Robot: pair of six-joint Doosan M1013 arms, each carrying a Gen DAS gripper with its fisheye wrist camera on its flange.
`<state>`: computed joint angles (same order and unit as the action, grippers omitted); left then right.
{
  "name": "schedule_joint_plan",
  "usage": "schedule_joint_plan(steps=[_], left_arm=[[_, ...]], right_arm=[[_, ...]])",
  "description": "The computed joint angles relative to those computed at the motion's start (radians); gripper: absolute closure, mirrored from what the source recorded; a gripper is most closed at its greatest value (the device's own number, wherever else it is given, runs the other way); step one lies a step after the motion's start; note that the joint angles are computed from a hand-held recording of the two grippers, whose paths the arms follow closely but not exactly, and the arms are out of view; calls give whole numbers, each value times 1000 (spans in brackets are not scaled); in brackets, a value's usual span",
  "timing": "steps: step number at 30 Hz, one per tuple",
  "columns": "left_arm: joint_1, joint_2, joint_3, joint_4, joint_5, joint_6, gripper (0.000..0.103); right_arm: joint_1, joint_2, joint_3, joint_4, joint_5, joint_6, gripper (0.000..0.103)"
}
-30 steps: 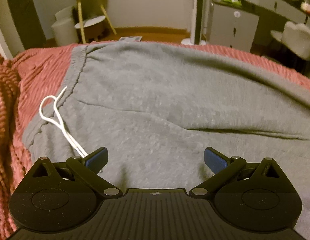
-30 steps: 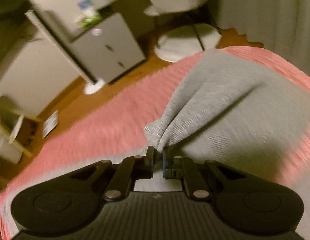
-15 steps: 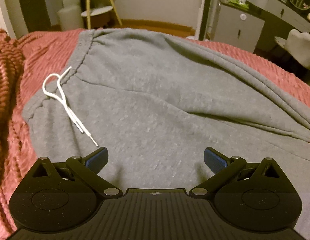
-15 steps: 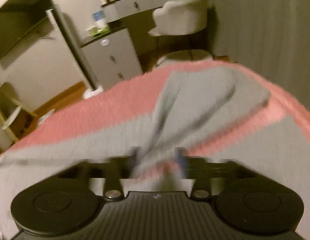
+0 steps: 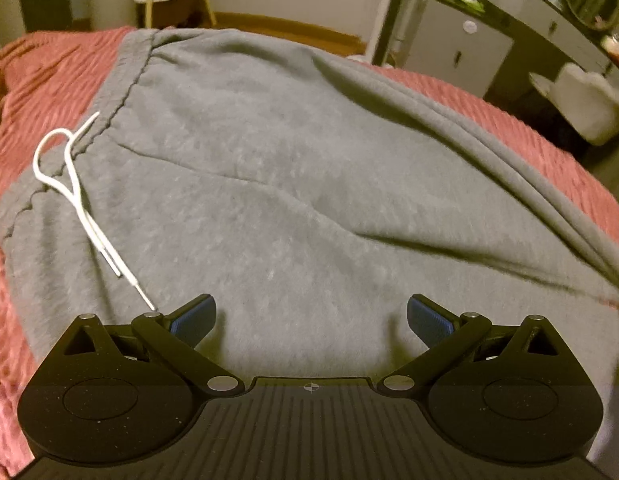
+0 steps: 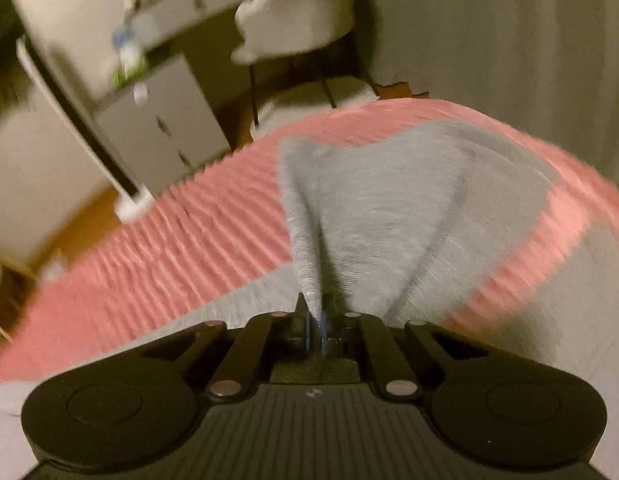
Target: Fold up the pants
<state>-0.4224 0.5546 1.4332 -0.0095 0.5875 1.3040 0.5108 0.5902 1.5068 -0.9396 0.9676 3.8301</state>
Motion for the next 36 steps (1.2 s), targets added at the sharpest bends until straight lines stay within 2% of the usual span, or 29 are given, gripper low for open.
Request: schedule_joint_plan(steps=[3,5,6,10,15,16,18,20,22,25,27,28,30,31,32,34,36], left_arm=[[0,9,-16,71,-54,-89,0],[-8,30,-61,173,-48,-186,0],[-10,47,-98,198,-28,-203,0],[-1,141,-271,83,45,-77,0],[-12,320,-562,117,232,-124,0],[-11,350,-608,122,259,-141,4],[-7,413,-712,114,333,-172,20],[1,458,-790,81,392,-207,21],[2,467,-813,73,392,-223,21],[11,453,-796,-4,331,-158,17],[11,483,-856,-6,387,-177,17],[13,515,-917,-15,443,-174,19],[18,595,-1064,-46,569,-194,32],[18,609,-1087,-43,589,-221,33],[17,601,-1069,-34,576,-244,36],[18,587,-1038,-30,544,-239,51],[21,569,-1001,-25,521,-196,72]], right_arm=[[72,-10,62,-67,36,175,99],[102,-10,93,-81,26,275,99],[98,-12,104,-81,5,285,99],[90,5,90,-108,36,170,98],[115,10,121,-165,65,164,98],[120,9,124,-172,70,160,98],[128,7,136,-195,76,182,97],[129,8,147,-225,70,226,97],[126,14,146,-238,75,236,96],[123,34,114,-220,108,160,95],[124,46,95,-206,133,107,95],[125,48,92,-204,138,98,95],[125,44,97,-209,130,111,95],[124,40,105,-215,120,130,95],[123,34,115,-225,108,160,95],[121,24,137,-250,83,229,95],[120,19,154,-275,65,286,94]])
